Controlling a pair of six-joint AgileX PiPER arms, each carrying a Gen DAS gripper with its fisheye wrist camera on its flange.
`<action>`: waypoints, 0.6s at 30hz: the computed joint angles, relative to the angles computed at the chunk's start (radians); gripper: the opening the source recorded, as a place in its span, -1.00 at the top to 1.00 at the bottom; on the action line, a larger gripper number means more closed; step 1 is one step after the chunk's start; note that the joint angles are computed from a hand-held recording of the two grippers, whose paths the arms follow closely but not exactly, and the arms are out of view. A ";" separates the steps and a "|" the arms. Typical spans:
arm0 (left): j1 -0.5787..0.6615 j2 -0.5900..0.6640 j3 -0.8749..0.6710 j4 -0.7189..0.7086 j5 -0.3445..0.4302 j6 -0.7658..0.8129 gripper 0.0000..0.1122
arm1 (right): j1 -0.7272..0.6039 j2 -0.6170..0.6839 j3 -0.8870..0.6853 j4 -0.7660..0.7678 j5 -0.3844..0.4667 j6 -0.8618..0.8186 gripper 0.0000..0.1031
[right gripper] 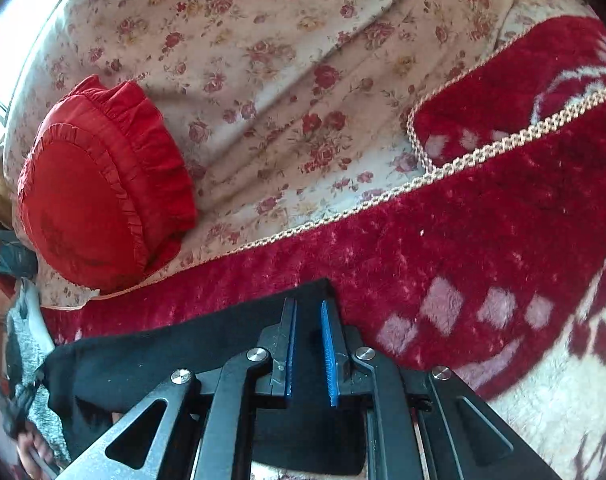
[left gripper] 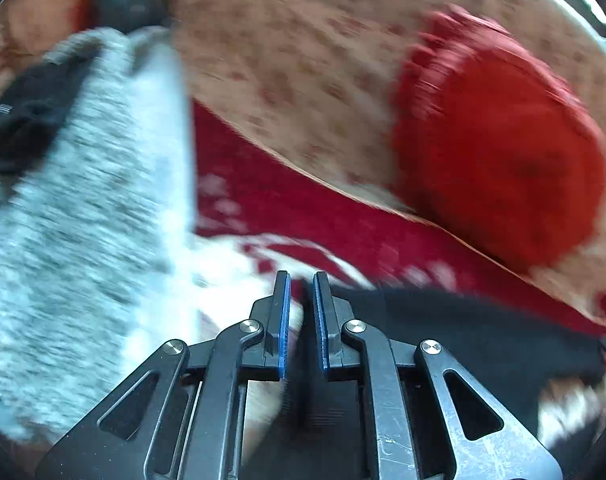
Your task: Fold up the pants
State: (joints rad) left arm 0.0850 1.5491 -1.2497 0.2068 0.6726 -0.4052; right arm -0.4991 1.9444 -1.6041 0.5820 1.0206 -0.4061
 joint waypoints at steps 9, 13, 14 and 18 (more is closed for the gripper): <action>-0.046 -0.073 0.125 -0.371 -0.022 0.372 0.40 | 0.025 0.025 -0.051 -0.079 0.005 0.048 0.79; 0.006 0.041 0.084 -0.528 0.091 0.470 0.37 | 0.041 0.057 -0.073 -0.055 0.025 0.006 0.79; 0.027 0.046 0.084 -0.569 0.097 0.492 0.37 | 0.039 0.052 -0.063 -0.045 0.013 -0.008 0.94; 0.059 0.081 0.045 -0.619 0.159 0.519 0.36 | 0.012 -0.039 -0.021 -0.003 -0.036 -0.041 0.97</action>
State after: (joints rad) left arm 0.1437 1.6302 -1.2047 -0.4118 0.8316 0.1138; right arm -0.4869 1.9055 -1.6251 0.5786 0.9844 -0.4469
